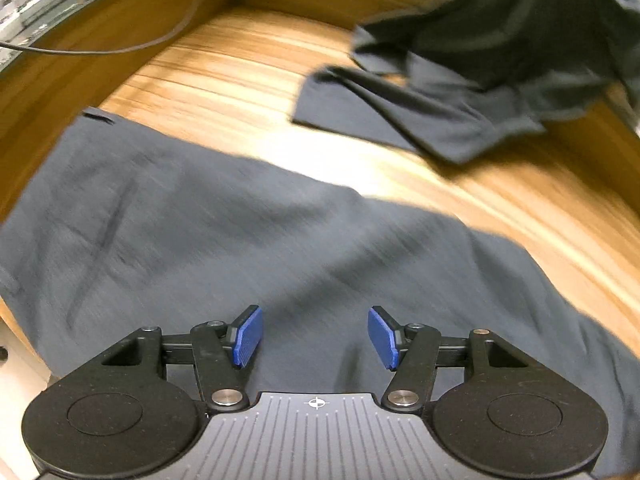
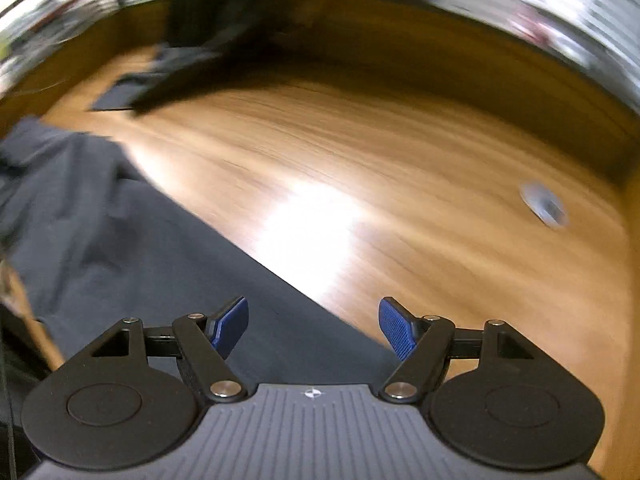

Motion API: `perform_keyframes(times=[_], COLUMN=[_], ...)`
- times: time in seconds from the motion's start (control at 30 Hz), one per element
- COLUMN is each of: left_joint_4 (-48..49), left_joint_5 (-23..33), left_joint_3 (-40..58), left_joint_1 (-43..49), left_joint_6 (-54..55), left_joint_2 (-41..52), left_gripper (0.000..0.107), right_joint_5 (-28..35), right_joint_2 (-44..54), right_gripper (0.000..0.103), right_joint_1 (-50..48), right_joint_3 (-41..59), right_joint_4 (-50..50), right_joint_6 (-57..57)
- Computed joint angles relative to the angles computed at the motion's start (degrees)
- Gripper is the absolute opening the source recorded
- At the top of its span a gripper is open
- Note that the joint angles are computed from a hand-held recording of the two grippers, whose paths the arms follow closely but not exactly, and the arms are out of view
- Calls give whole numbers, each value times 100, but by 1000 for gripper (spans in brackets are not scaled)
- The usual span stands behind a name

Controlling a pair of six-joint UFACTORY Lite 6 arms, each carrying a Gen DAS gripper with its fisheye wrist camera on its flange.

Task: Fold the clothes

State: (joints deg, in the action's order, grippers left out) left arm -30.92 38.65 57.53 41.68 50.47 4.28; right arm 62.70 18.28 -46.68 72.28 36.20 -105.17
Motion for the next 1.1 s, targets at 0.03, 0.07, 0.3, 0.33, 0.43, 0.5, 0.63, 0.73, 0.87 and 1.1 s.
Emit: perform_keyframes(times=[0.03, 0.07, 0.3, 0.33, 0.43, 0.5, 0.63, 0.73, 0.87, 1.1], left_joint_4=[-22, -35, 220, 282, 598, 746, 831, 494, -113, 114], left_joint_5=[-13, -69, -375, -389, -403, -402, -417, -349, -156, 357], left_joint_3=[308, 578, 2556, 2845, 3452, 3675, 3796, 3715, 3568, 4767], left_joint_1=[47, 71, 16, -20, -163, -234, -260, -166, 24, 402], left_joint_6=[-37, -107, -1242, -1429, -1894, -1956, -1835, -1532, -838, -1199], left_joint_2=[287, 545, 2346, 2597, 3113, 3324, 3507, 3441, 3207, 3650], left_gripper=[61, 61, 60, 59, 58, 58, 57, 59, 59, 62], right_joint_5=[34, 61, -247, -363, -711, -908, -1232, -1372, -1535, -1154], right_joint_2=[-142, -327, -309, -312, -316, -331, -410, -629, -864, -1058], right_gripper=[77, 77, 72, 72, 65, 38, 20, 10, 7, 40], right_joint_1=[269, 530, 2422, 2594, 3017, 3153, 3153, 3072, 2877, 2449], right_joint_3=[-146, -322, -625, -696, -903, -1035, -1246, -1429, -1617, -1578], right_joint_4=[19, 2, -260, -326, -527, -685, -802, -901, -1107, -823], right_joint_6=[32, 124, 949, 976, 1067, 1183, 1355, 1412, 1384, 1537])
